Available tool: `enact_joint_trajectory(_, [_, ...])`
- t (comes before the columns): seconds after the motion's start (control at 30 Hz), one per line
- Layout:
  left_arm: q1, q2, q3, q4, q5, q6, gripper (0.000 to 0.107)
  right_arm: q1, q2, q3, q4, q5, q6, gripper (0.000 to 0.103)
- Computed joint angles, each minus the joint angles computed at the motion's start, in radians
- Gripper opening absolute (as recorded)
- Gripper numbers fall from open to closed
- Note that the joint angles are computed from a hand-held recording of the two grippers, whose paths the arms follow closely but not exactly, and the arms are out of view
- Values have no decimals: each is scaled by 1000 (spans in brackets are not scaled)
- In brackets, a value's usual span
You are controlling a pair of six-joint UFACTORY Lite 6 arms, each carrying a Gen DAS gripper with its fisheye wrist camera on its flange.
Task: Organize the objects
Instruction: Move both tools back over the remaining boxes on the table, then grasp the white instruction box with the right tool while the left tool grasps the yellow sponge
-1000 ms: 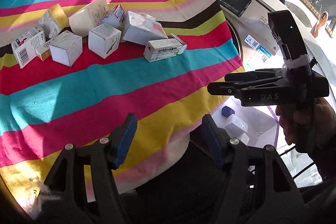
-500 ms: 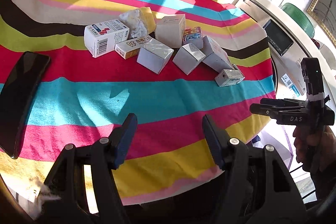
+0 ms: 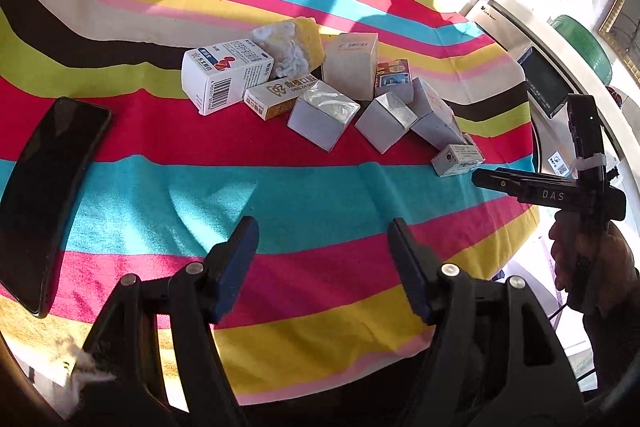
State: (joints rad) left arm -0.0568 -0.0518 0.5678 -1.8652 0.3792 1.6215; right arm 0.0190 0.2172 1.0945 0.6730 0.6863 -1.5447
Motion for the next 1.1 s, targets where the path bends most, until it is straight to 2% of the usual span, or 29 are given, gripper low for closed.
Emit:
enact_joint_trajectory(0.1, [8, 12, 6, 10, -1, -5, 70, 7, 34, 39, 20, 25, -3, 81])
enact_joint_trajectory(0.67, [33, 49, 101, 75, -49, -79, 74, 95, 146, 97, 41, -36, 6, 82])
enact_joint_trajectory(0.97, [89, 147, 294, 182, -63, -125, 87, 116, 180, 85, 89, -94, -43, 82])
enact_joint_trajectory(1.1, [133, 264, 453, 263, -4, -129, 94, 118, 174, 63, 145, -131, -110, 82])
